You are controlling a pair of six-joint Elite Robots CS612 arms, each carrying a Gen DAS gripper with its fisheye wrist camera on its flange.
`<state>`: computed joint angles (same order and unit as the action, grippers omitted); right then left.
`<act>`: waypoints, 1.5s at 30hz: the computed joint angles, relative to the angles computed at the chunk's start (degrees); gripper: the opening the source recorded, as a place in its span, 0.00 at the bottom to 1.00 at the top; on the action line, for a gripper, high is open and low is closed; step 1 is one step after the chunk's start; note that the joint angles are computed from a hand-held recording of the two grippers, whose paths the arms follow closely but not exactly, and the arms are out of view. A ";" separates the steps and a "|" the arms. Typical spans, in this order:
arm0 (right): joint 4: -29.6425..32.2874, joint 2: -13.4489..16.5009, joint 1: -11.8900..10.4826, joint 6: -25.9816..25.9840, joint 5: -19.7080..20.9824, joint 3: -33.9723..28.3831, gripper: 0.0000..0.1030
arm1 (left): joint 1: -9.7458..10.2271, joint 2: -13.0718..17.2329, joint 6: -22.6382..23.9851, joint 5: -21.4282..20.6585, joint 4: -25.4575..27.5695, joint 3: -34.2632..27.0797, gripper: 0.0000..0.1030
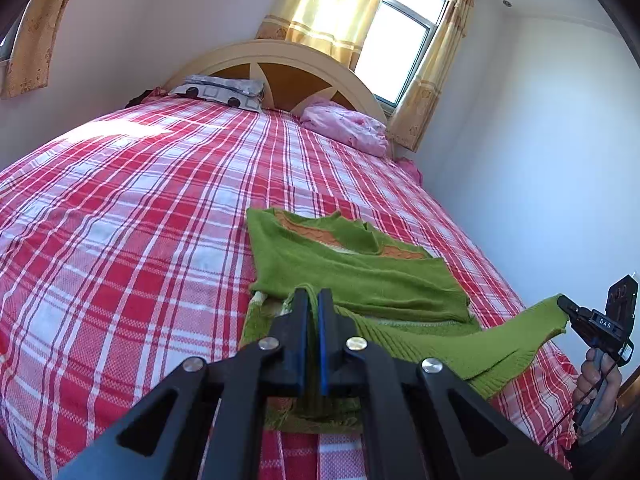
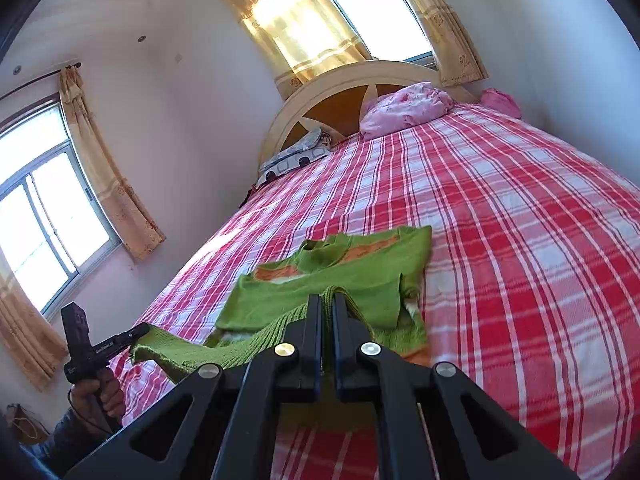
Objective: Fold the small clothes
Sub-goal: 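Lift the held hem with both tools and fold it toward the collar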
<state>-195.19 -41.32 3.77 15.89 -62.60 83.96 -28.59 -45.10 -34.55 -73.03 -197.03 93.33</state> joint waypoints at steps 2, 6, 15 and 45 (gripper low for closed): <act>1.22 0.68 0.09 -0.32 -0.54 -1.95 0.04 | 0.46 0.60 0.66 -0.20 0.60 -1.61 0.05; 4.02 2.19 0.24 -0.76 -1.66 -6.06 0.04 | 1.52 1.97 1.23 -1.04 2.57 -5.08 0.05; 13.33 6.88 0.74 -2.44 -3.32 -17.43 0.03 | 4.28 5.89 -0.05 -5.12 8.22 -14.13 0.05; 47.38 23.13 2.45 -11.78 -13.42 -49.16 0.44 | 6.12 13.63 0.40 0.94 27.64 -27.93 0.53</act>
